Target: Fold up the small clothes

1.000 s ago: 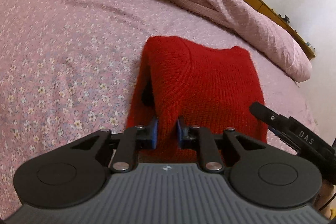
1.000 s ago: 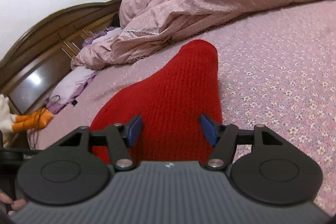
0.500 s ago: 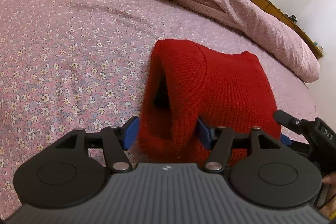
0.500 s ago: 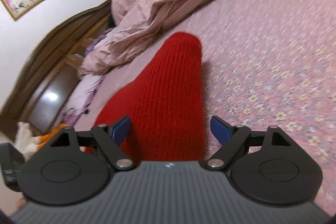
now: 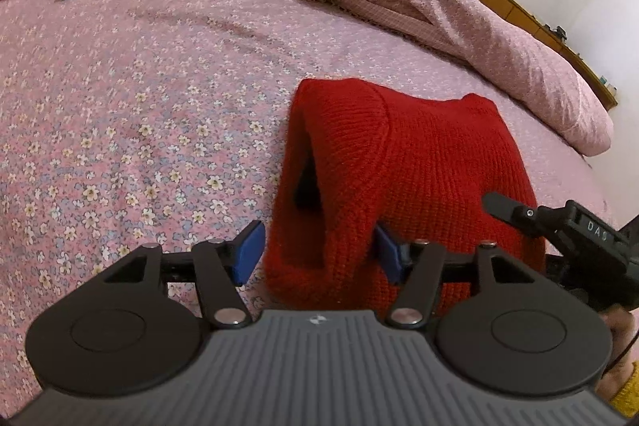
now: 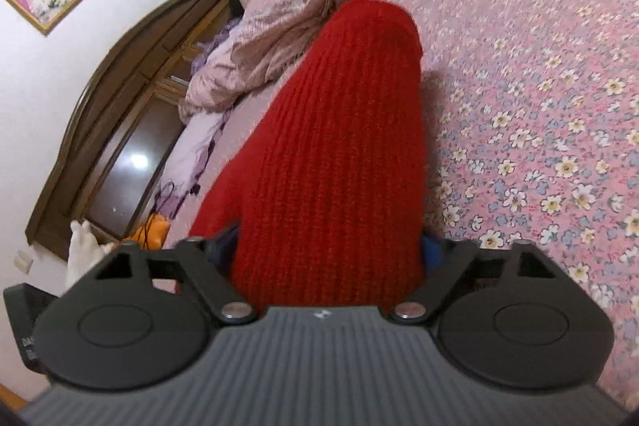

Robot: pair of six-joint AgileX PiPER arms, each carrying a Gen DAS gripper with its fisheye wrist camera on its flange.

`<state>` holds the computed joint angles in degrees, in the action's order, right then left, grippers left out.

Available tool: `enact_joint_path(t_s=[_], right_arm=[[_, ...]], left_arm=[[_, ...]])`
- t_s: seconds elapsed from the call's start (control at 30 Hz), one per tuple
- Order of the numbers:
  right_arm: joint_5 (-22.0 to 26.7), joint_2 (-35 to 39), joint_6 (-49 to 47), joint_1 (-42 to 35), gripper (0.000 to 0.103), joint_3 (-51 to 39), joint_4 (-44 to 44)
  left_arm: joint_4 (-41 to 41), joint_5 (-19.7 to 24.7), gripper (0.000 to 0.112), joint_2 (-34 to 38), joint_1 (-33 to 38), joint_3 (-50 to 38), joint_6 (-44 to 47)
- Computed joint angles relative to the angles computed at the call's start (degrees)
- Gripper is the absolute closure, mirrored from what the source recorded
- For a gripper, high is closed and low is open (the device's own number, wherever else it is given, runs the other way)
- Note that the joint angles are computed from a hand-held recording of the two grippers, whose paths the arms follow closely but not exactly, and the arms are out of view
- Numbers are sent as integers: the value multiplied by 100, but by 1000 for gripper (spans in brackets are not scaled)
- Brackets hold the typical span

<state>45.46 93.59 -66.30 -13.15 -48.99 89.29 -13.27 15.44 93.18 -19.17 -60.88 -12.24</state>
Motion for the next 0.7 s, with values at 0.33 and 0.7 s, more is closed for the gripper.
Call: enact_joint_path(t_s=[0.33,0.7], right_arm=[[-107,-1281,361,-138,41,482,69],[974,-2418,1343,-2158,41,795,-1452]], left_arm=[[151,24,58,-294,-391,68,-119],[-775,184,57,-2,-1490,-294,782]])
